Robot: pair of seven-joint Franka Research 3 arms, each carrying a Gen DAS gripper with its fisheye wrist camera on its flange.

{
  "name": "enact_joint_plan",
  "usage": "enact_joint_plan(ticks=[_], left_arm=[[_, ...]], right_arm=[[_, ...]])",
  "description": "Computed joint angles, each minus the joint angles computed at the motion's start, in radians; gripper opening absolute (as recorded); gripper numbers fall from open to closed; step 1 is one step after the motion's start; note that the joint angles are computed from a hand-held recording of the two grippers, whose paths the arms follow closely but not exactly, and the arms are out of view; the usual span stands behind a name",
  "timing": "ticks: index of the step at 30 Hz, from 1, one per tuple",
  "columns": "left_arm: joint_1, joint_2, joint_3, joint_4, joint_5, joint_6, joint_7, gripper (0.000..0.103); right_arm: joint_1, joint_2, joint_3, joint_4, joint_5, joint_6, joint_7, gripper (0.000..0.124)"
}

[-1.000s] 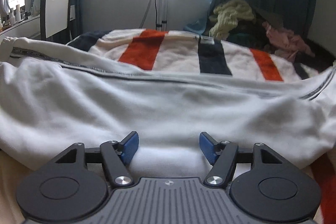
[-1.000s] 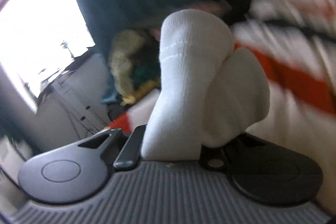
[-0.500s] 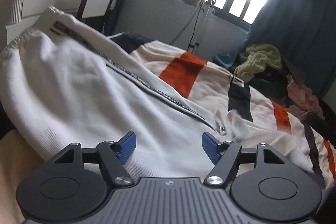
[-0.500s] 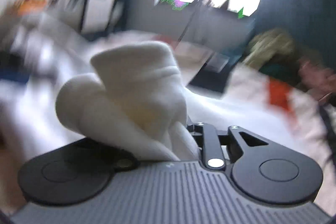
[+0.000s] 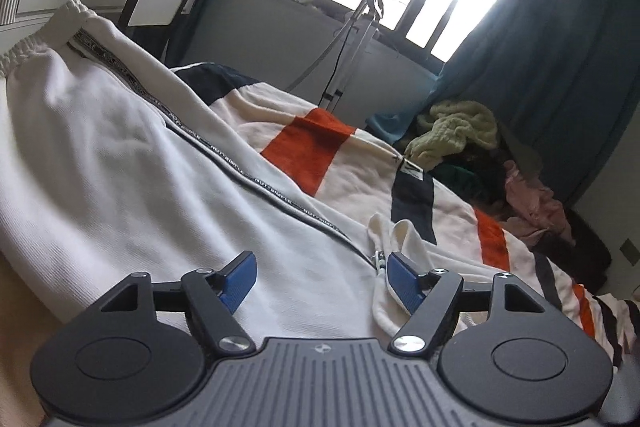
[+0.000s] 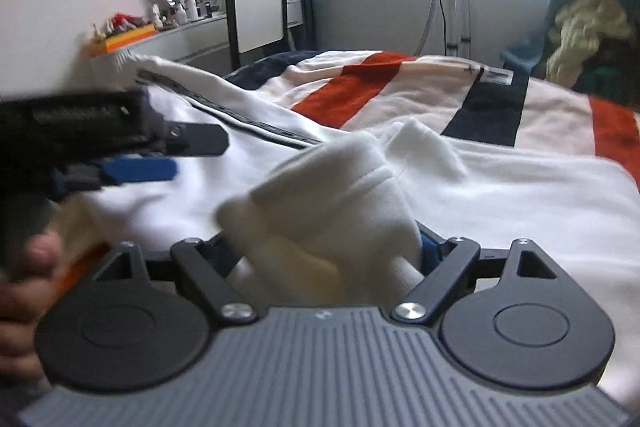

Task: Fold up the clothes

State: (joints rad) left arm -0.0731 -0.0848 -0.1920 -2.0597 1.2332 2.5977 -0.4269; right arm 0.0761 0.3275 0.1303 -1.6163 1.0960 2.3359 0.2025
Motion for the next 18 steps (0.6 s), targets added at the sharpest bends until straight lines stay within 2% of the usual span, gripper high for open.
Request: enact_joint_plan(ticks=[3, 8, 9, 12, 14, 15, 16, 17, 18], left_arm=[[-0.004, 0.002, 0.0, 0.006, -0.022, -0.003, 0.034, 0.075], [0.0, 0.001, 0.004, -0.001, -0.011, 0.063, 0.034, 0.075], [0.004, 0.003, 0.007, 0.0, 0.016, 0.1, 0.019, 0.074], [0.022, 0.031, 0.017, 0.029, 0.21, 0.267, -0.117, 0.074], [0.022, 0.075, 0.026, 0.081, 0.332, 0.365, -0.192, 0.074], [0.016, 0.097, 0.029, 0.101, 0.343, 0.39, -0.175, 0.073], [0.006, 0.118, 0.028, 0.111, 0.283, 0.383, -0.091, 0.072], [-0.007, 0.135, 0.024, 0.113, 0.189, 0.35, 0.019, 0.071], [-0.021, 0.147, 0.023, 0.114, 0.117, 0.312, 0.097, 0.063]], right_arm=[[-0.033, -0.052, -0.026, -0.009, -0.027, -0.112, 0.062, 0.086], [-0.051, -0.139, -0.074, -0.07, 0.008, -0.071, 0.095, 0.086], [-0.056, -0.144, -0.084, -0.07, 0.02, -0.066, 0.121, 0.086], [-0.069, -0.134, -0.099, -0.056, 0.05, -0.043, 0.157, 0.085], [-0.058, -0.102, -0.097, -0.027, 0.033, 0.028, 0.18, 0.075], [-0.053, -0.085, -0.095, -0.011, 0.02, 0.064, 0.197, 0.072], [-0.046, -0.064, -0.094, 0.005, -0.012, 0.096, 0.234, 0.07], [-0.039, -0.04, -0.093, 0.022, -0.048, 0.127, 0.275, 0.069], [-0.032, -0.011, -0.095, 0.043, -0.094, 0.148, 0.328, 0.069]])
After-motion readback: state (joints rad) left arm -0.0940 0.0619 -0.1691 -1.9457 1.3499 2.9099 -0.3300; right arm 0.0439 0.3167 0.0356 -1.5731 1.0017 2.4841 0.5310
